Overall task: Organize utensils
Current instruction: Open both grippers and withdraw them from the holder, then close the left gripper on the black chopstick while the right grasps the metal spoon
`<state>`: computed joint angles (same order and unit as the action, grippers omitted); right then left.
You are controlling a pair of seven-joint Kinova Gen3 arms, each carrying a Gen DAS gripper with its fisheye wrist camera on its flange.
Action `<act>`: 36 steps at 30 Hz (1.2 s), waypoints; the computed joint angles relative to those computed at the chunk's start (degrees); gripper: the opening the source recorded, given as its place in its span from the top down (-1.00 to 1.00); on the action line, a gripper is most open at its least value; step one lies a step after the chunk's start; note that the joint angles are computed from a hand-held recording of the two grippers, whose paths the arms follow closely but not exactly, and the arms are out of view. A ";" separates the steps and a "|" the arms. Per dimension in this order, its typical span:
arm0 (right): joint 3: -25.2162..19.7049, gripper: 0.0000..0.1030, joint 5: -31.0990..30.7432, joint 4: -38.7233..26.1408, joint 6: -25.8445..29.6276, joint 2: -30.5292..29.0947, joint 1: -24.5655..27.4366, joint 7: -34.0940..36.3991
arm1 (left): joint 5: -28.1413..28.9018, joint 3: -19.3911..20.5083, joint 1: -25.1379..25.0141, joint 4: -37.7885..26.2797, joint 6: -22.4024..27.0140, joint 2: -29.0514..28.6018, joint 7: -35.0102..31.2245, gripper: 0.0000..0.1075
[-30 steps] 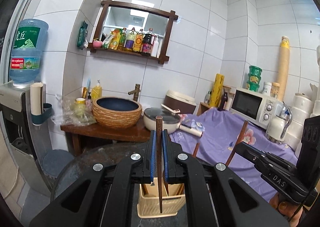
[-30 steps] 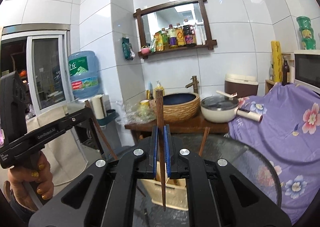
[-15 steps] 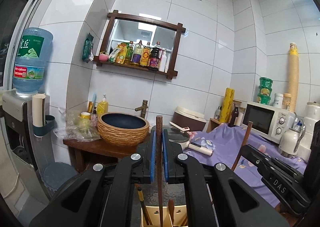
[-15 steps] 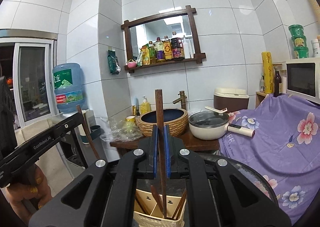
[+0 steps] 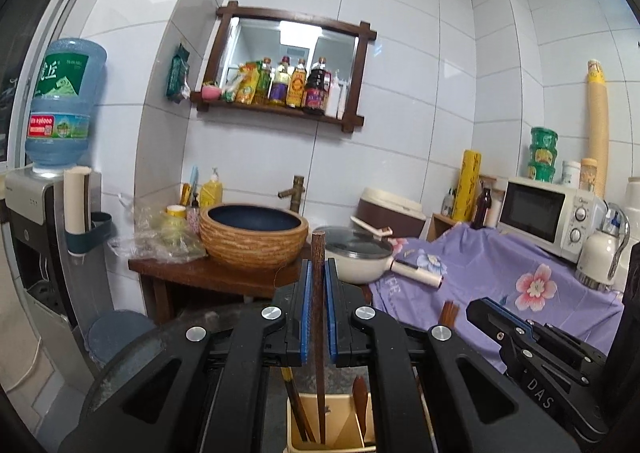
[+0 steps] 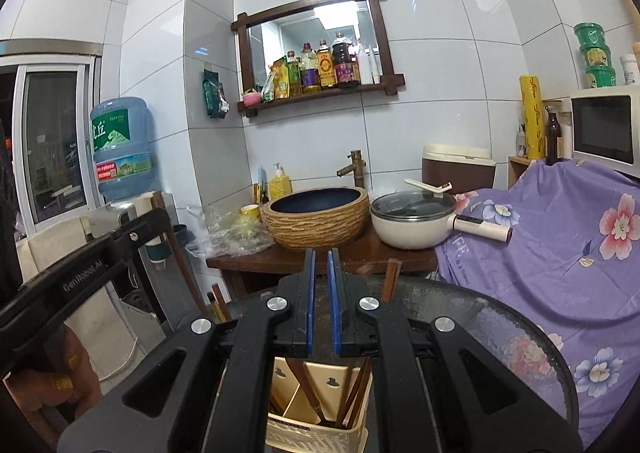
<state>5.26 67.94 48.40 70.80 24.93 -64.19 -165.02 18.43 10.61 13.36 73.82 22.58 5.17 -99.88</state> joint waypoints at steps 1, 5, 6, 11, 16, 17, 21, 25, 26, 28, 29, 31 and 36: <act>-0.04 0.86 -0.15 0.25 0.09 0.09 0.02 -0.03 | -0.02 0.03 0.04 0.45 0.30 0.13 -0.07 0.88; -1.00 0.86 -1.78 3.12 -1.33 -0.87 0.95 -1.20 | 0.86 0.35 -0.38 0.46 2.80 1.09 -1.79 0.88; -1.25 0.86 -1.87 3.83 -1.66 -1.16 1.09 -1.69 | 1.78 0.72 -0.92 -0.05 4.27 1.55 -3.03 0.88; -1.29 -0.46 1.00 9.12 -0.68 -2.63 -0.73 -7.42 | 2.71 0.58 -1.35 1.38 5.19 1.82 -4.40 0.68; -5.32 -0.46 0.40 13.19 1.34 -4.26 -0.27 -8.53 | 7.95 0.15 -3.30 6.28 3.85 -0.76 -8.34 0.00; -6.01 -0.46 0.03 14.15 1.66 -4.65 -0.17 -9.14 | 8.51 -0.27 -3.53 7.00 4.23 -1.22 -8.66 -0.13; -9.21 -0.46 -4.50 17.33 1.49 -5.92 1.30 -9.98 | 8.36 -2.47 -4.22 9.00 7.97 -2.27 -5.48 -0.29; -11.61 -0.46 -12.45 17.74 0.86 -4.92 3.03 -6.99 | 4.23 -3.35 -4.03 10.75 12.30 -2.46 -1.88 -0.31; -11.85 -0.46 -14.24 17.52 1.11 -4.34 3.13 -6.09 | 2.54 -3.21 -3.85 11.01 12.94 -2.47 -0.86 -0.31; -11.74 -0.44 -16.42 18.11 1.00 -3.68 2.88 -5.86 | 0.24 -4.17 -2.43 11.56 15.00 -2.32 0.14 -0.31; -11.62 -0.43 -17.25 18.80 0.54 -3.72 2.78 -6.29 | 0.12 -3.15 -3.26 11.76 17.02 -2.05 -0.59 -0.30; -11.19 -0.43 -17.74 20.26 0.24 -3.83 2.26 -8.07 | -1.48 -2.87 -2.71 11.87 19.66 -1.63 -0.56 -0.28; -11.58 -0.43 -18.68 22.97 -0.04 -4.63 1.80 -11.16 | -4.24 -2.22 -1.26 11.66 24.59 -0.14 -0.28 -0.04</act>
<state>-6.32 49.26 71.37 70.76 20.29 -62.39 -176.18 14.19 8.39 12.10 85.48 47.17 5.03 -100.17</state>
